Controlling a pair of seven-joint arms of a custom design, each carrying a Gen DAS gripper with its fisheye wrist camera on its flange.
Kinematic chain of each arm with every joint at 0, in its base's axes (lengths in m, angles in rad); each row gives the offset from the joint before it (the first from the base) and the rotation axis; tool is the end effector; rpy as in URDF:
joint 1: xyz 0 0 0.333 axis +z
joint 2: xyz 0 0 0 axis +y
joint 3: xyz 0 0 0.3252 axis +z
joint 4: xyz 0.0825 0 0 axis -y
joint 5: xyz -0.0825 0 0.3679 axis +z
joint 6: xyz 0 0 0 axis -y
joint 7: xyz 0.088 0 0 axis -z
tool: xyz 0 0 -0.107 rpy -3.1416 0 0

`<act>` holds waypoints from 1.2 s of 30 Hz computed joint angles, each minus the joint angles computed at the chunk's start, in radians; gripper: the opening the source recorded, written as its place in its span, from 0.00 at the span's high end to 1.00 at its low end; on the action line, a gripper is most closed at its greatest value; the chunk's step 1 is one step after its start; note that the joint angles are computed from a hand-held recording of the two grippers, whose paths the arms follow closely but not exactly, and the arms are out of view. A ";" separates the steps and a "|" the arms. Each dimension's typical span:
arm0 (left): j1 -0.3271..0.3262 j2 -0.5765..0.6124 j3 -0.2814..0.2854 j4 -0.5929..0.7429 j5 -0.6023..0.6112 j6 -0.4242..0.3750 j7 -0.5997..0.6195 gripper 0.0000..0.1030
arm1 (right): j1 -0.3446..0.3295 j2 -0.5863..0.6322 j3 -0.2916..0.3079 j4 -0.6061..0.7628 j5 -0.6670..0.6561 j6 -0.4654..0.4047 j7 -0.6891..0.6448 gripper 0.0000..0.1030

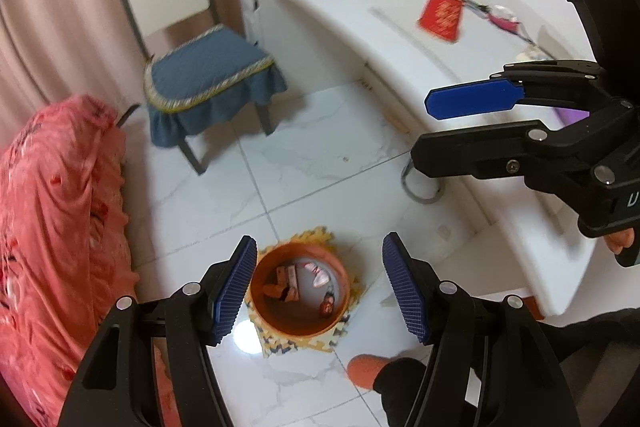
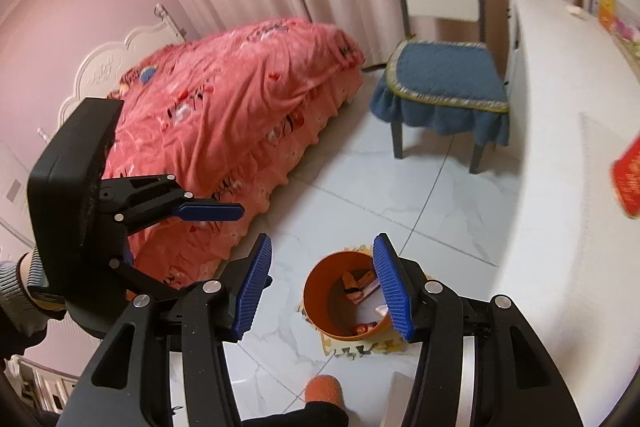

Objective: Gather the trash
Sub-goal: 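Open the right tool to drop the red figure into the bin, then move both tools back over the desk toward the medicine box and purple cup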

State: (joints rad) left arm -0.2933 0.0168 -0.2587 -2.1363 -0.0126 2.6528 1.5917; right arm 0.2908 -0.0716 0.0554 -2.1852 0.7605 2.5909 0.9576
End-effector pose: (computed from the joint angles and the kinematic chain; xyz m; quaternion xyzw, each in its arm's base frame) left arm 0.4850 -0.2976 0.4719 -0.4682 0.8482 -0.2180 0.1175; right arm 0.5134 0.1718 0.4848 -0.7823 0.5206 -0.0161 0.3415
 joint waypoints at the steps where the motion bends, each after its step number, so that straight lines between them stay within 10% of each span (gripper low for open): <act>1: -0.008 0.001 -0.008 0.018 0.012 -0.007 -0.008 0.36 | -0.009 -0.034 -0.009 -0.018 -0.001 -0.010 -0.002 0.47; 20: -0.151 0.139 -0.095 0.318 0.132 -0.068 -0.021 0.22 | -0.184 -0.418 -0.179 -0.244 -0.113 -0.078 0.002 0.47; 36: -0.283 0.432 -0.126 0.714 0.164 -0.239 0.074 0.22 | -0.403 -0.468 -0.280 -0.298 -0.226 -0.077 0.049 0.44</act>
